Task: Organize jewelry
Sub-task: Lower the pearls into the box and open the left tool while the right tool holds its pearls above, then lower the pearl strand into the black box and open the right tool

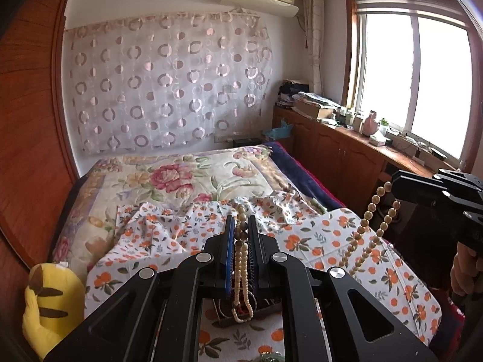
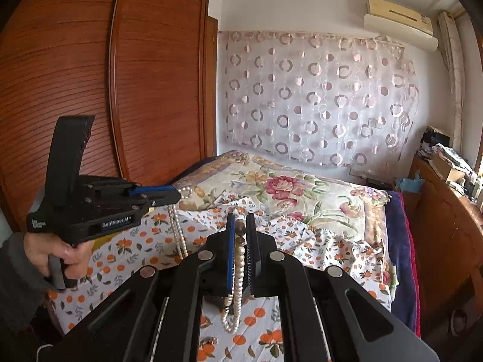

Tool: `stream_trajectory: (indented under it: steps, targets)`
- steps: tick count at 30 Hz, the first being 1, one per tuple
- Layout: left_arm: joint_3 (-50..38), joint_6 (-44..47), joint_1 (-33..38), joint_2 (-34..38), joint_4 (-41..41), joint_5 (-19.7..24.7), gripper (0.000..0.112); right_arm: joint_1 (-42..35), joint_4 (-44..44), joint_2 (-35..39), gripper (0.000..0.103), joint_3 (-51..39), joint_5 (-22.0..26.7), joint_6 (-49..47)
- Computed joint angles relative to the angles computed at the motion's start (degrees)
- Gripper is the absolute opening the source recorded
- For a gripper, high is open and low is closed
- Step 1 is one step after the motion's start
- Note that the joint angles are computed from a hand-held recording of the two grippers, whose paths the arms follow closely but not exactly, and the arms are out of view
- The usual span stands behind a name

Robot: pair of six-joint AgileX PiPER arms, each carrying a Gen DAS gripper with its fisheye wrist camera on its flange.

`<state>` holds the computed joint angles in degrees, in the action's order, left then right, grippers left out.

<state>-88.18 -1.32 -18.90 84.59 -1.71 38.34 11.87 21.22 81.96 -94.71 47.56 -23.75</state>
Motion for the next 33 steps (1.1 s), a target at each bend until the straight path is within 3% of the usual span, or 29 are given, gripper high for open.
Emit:
stream_trajectory:
  steps: [9, 18, 22, 30, 32, 33]
  targets:
    - [-5.65, 0.37, 0.98, 4.06, -0.87, 1.18, 0.008, 0.45, -2.07, 6.15, 0.008, -10.27, 3.19, 3.65]
    - [-3.97, 1.04, 2.34, 6.23, -2.29, 0.56, 0.008, 1.19, -5.05, 13.32, 0.008, -20.86, 6.71, 7.19]
    - [0.15, 1.79, 3.49, 5.47, -3.51, -1.53, 0.022, 1.51, -4.71, 16.71, 0.008, -24.55, 7.56, 7.32]
    - [9.32, 3.13, 4.57, 1.8, -2.38, -4.79, 0.022, 3.73, -7.37, 21.85, 0.008, -28.26, 7.61, 9.94]
    - [11.78, 2.48, 4.27, 0.64, -0.19, -6.15, 0.025, 4.26, -8.01, 22.56, 0.008, -28.65, 7.33, 10.67]
    - [13.29, 2.91, 4.39, -0.13, -0.21, -6.89, 0.032, 4.6, -8.69, 23.09, 0.008, -29.19, 7.31, 11.23]
